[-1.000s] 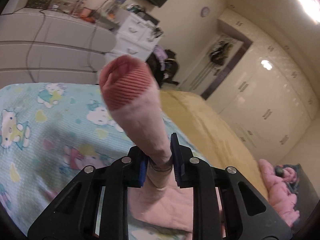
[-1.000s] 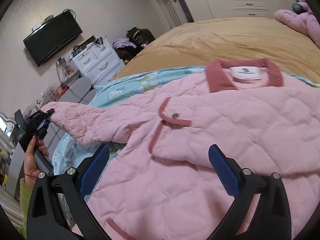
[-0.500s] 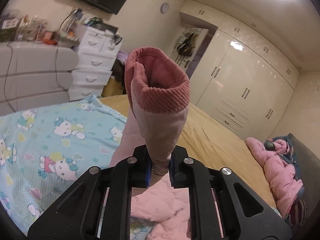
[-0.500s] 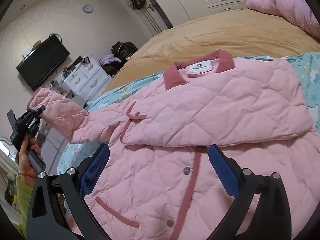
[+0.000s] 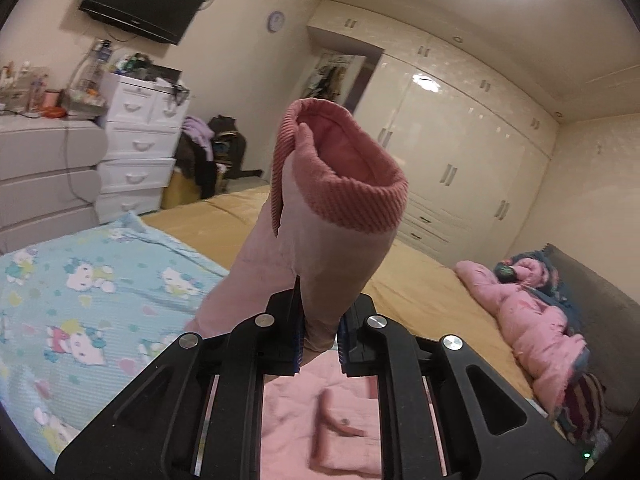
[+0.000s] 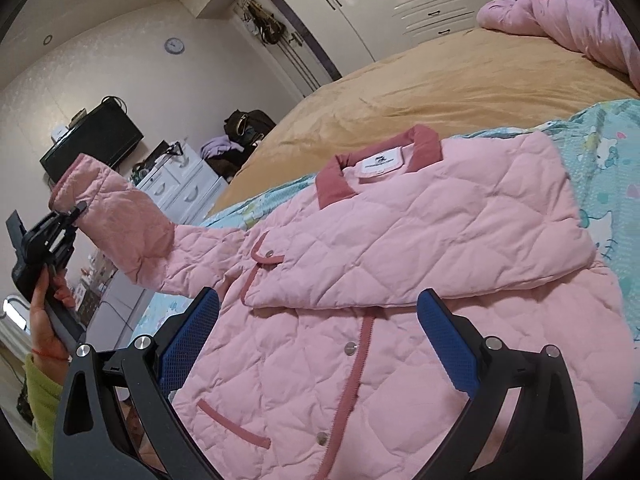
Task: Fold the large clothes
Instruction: 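Carry the held sleeve with the left gripper across the jacket front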
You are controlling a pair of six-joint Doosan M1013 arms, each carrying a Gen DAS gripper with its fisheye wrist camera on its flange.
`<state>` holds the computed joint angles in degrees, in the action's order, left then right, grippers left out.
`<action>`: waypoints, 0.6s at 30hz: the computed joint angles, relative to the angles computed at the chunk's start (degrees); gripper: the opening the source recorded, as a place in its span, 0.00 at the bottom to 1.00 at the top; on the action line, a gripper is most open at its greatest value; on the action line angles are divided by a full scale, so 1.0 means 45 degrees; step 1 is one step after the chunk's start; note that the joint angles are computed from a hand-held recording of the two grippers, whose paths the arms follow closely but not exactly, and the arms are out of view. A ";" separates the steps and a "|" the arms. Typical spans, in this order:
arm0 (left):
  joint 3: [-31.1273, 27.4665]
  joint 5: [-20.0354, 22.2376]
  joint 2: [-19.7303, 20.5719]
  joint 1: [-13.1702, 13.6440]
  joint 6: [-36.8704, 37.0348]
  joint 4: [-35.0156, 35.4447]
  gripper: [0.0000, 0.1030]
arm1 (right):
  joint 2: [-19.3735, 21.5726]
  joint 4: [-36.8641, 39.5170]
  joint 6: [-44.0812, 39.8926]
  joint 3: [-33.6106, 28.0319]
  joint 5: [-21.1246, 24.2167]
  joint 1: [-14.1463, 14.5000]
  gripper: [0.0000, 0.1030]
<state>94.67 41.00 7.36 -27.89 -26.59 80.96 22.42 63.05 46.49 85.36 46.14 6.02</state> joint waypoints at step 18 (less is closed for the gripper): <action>-0.1846 -0.2676 0.1520 -0.0682 0.0732 -0.0042 0.05 | -0.0128 0.1041 -0.0374 0.0530 0.0031 -0.1014 0.96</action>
